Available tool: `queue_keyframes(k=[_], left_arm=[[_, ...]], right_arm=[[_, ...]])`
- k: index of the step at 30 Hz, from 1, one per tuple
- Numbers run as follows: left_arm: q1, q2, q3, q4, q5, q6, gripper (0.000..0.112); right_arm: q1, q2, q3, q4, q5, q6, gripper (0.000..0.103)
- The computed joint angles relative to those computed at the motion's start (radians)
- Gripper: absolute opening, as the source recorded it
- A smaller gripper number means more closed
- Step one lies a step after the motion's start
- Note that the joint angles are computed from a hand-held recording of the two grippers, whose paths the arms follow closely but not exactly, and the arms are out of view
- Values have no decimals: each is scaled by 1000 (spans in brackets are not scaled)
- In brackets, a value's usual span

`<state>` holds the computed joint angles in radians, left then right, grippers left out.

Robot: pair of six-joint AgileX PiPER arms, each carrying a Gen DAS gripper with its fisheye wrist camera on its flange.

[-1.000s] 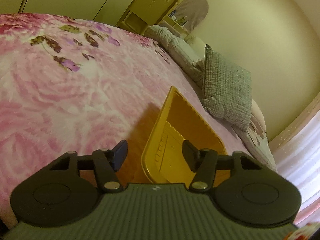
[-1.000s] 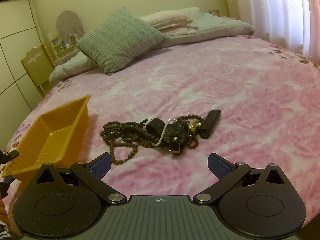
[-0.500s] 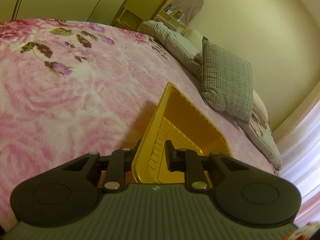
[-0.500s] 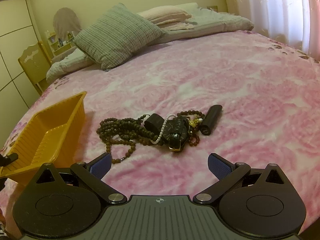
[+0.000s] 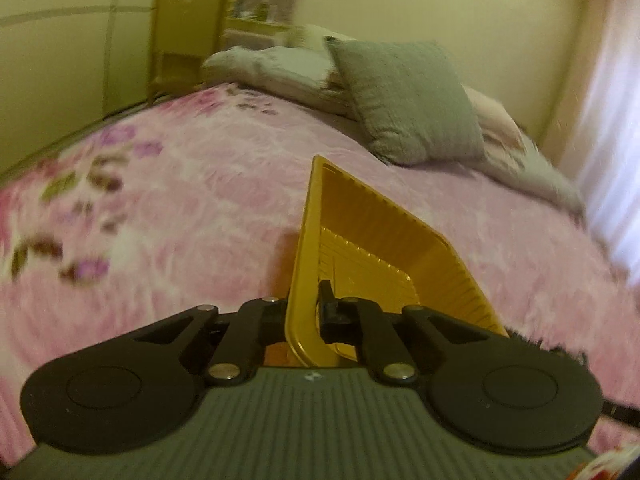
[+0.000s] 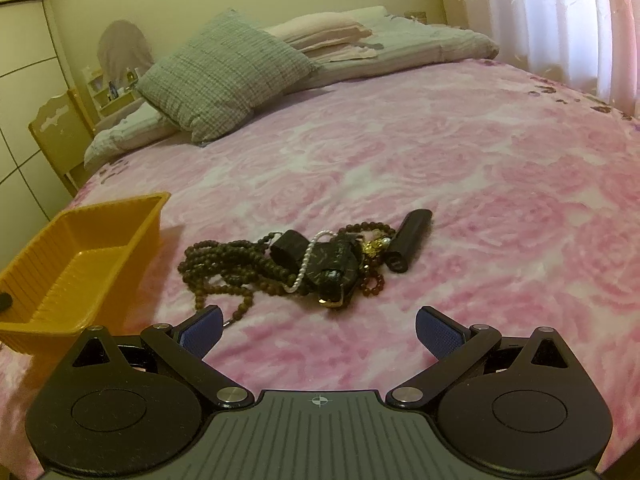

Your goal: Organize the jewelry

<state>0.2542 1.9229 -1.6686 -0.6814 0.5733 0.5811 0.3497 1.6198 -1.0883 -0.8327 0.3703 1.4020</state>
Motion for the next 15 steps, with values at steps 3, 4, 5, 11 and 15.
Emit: queue_keyframes(k=[3, 4, 5, 11, 15], left_arm=[[-17, 2, -40, 55, 12, 15, 6], [-24, 1, -48, 71, 14, 12, 6], [-32, -3, -52, 86, 11, 11, 6], [-79, -27, -54, 176, -28, -14, 6], [-93, -34, -48, 208, -45, -32, 6]], right_arm=[[-8, 13, -1, -72, 2, 56, 102], [-9, 19, -3, -106, 7, 79, 102], [-13, 25, -5, -129, 8, 91, 99], [-64, 64, -19, -158, -27, 58, 66], [-86, 81, -27, -141, -67, 12, 51]])
